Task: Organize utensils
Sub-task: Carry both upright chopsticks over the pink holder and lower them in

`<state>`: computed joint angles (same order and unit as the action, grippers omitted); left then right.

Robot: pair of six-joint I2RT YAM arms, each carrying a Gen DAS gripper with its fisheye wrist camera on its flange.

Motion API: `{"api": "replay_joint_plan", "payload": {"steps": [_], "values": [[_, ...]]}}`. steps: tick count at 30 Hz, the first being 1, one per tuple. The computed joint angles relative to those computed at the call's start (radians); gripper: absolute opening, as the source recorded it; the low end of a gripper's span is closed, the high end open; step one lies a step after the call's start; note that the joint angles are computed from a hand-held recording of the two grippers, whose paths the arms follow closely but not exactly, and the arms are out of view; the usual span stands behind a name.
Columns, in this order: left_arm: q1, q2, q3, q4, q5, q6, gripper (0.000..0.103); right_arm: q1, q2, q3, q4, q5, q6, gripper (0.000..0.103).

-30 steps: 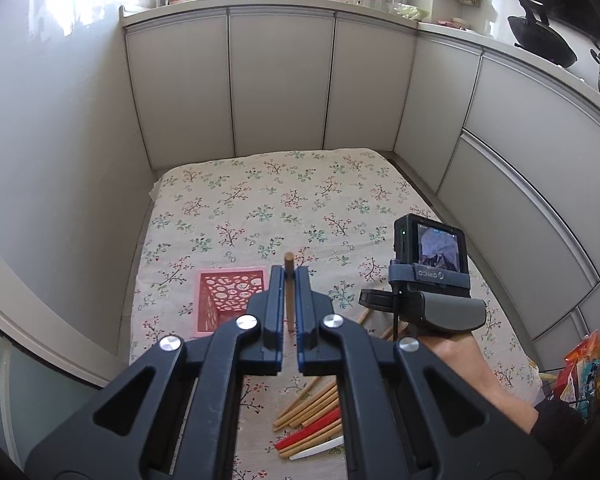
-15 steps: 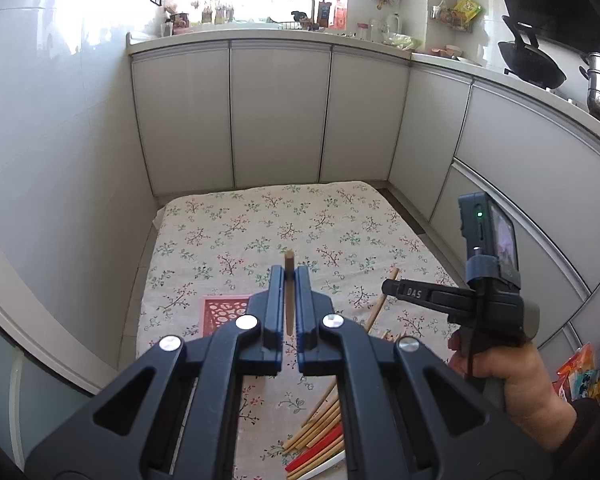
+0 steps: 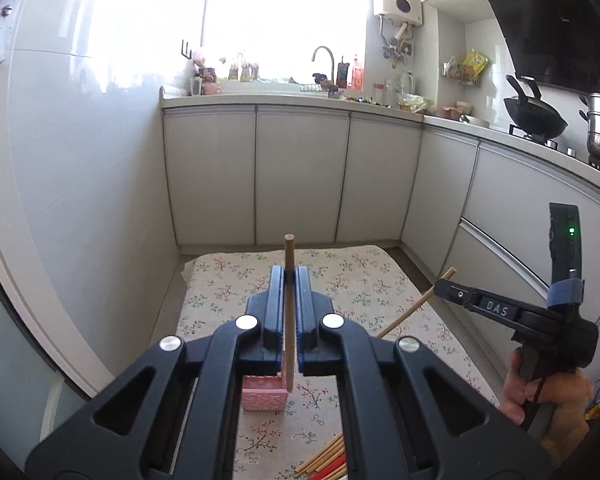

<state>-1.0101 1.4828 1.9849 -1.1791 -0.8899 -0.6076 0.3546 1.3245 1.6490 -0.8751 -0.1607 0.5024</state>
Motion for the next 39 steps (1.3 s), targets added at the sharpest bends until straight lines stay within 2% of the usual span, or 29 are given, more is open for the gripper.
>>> {"api": "replay_joint_plan", "payload": {"steps": [4, 11, 16, 24, 34, 39], "values": [[0.032, -0.028, -0.036, 0.025, -0.008, 0.005, 0.005, 0.016, -0.009, 0.045, 0.032, -0.007, 0.023, 0.007], [0.076, -0.059, -0.146, 0.152, -0.020, 0.059, 0.005, 0.065, 0.000, 0.050, 0.130, -0.033, 0.086, 0.007], [0.105, -0.036, -0.148, 0.150, -0.008, 0.078, 0.005, 0.119, 0.030, 0.015, 0.211, -0.001, 0.101, 0.007], [0.207, 0.022, -0.166, 0.131, 0.128, 0.057, 0.005, 0.158, 0.094, -0.049, 0.312, 0.055, 0.083, 0.008], [0.241, 0.084, -0.143, 0.100, 0.201, 0.025, 0.005, 0.135, 0.168, -0.098, 0.325, -0.001, 0.091, 0.008], [0.246, 0.096, -0.122, 0.099, 0.226, 0.021, 0.008, 0.117, 0.167, -0.098, 0.318, -0.034, 0.105, 0.013]]}}
